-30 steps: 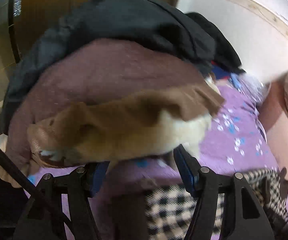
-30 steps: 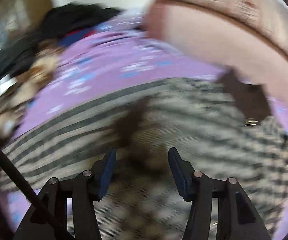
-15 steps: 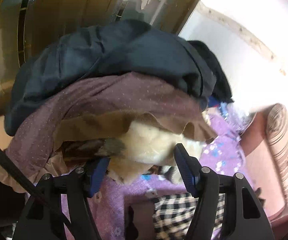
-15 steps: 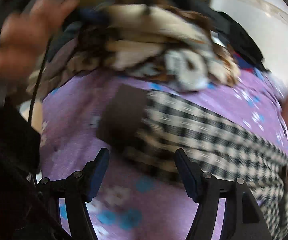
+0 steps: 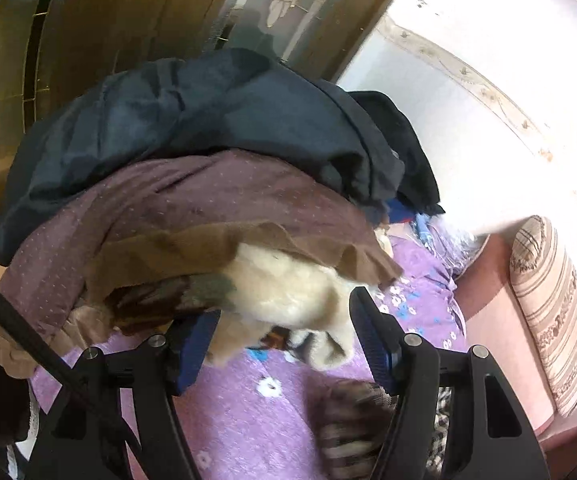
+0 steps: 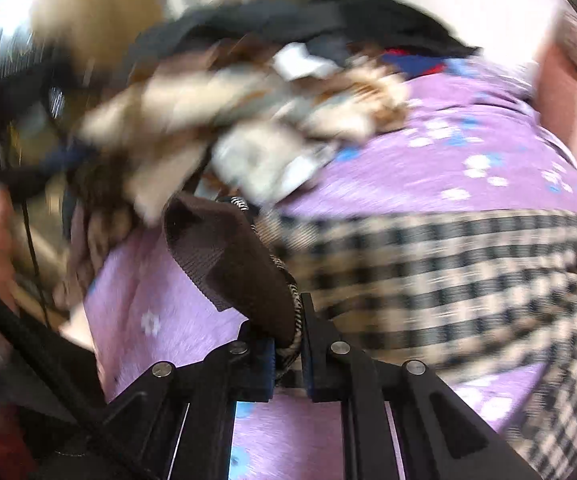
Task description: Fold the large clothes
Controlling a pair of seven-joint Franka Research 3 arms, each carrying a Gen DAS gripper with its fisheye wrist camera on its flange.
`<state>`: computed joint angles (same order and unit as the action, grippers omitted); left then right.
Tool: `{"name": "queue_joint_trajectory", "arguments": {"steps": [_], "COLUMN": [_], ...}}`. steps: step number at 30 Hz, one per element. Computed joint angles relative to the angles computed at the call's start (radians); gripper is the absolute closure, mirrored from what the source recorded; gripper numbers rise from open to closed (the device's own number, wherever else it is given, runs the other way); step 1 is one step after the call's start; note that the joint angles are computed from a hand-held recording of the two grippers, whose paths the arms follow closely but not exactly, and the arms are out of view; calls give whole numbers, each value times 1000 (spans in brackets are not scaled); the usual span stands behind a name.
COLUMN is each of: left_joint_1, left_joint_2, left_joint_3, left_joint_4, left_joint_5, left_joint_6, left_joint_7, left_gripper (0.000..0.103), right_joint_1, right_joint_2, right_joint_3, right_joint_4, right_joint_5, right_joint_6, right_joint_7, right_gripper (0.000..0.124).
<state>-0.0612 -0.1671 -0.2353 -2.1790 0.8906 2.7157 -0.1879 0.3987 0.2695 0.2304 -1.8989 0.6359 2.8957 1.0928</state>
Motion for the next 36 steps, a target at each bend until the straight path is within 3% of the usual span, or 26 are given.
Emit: {"name": "queue_joint_trajectory", "arguments": {"steps": [4,8,12,15,17,20,23,27,28,30,32,34,36], "left_joint_1": [-34,-105,-186,-230,-251,-289,-340,-369,-377,-398,-412,-426,-437], "left_joint_2": [72,181,283,378,439,516,579,643,655,680,693,708,717], "left_joint_3": [-8,-18,-14,-14,-18,-9,18,29,33,44,50,54,59], "left_joint_4": [57,161,263,356,415,493,570,647,664,698,718,740,753], "left_joint_5": [-17,-47,-91,-170,-234,-296,-326,-392,-403,-412,-415,-413,-407], "left_joint_6": [58,71,44,22,7,-26,-81,-112,-125,-153,-178,-210,-230], "left_joint_7": [61,182,302,418,491,554,585,637,645,654,670,694,711], "left_gripper": [38,37,36,36,36,36,36,36,36,36,36,36,36], "right_joint_1": [-47,-71,-134,-248,-326,-399,-435,-448,-464,-584,-658,-629,-492], "right_joint_2": [-92,-174,-256,-293,-292,-284,-279,-346,-367,-413,-447,-454,-439], "right_joint_3": [-39,-159,-312,-347,-356,-358,-347,-354,-344,-266,-207,-223,-312], "right_joint_4": [-54,-134,-253,-304,-325,-372,-413,-516,-536,-573,-593,-593,-570], "right_joint_5": [64,-97,-581,-949,-1091,-1077,-959,-663,-660,-820,-878,-824,-674], "right_joint_6": [52,109,140,123,100,77,58,120,131,166,190,224,220], "right_joint_7": [37,252,719,1047,1186,1187,1080,840,838,984,1041,989,831], "right_gripper": [113,114,114,114,114,114,109,83,81,81,81,81,81]}}
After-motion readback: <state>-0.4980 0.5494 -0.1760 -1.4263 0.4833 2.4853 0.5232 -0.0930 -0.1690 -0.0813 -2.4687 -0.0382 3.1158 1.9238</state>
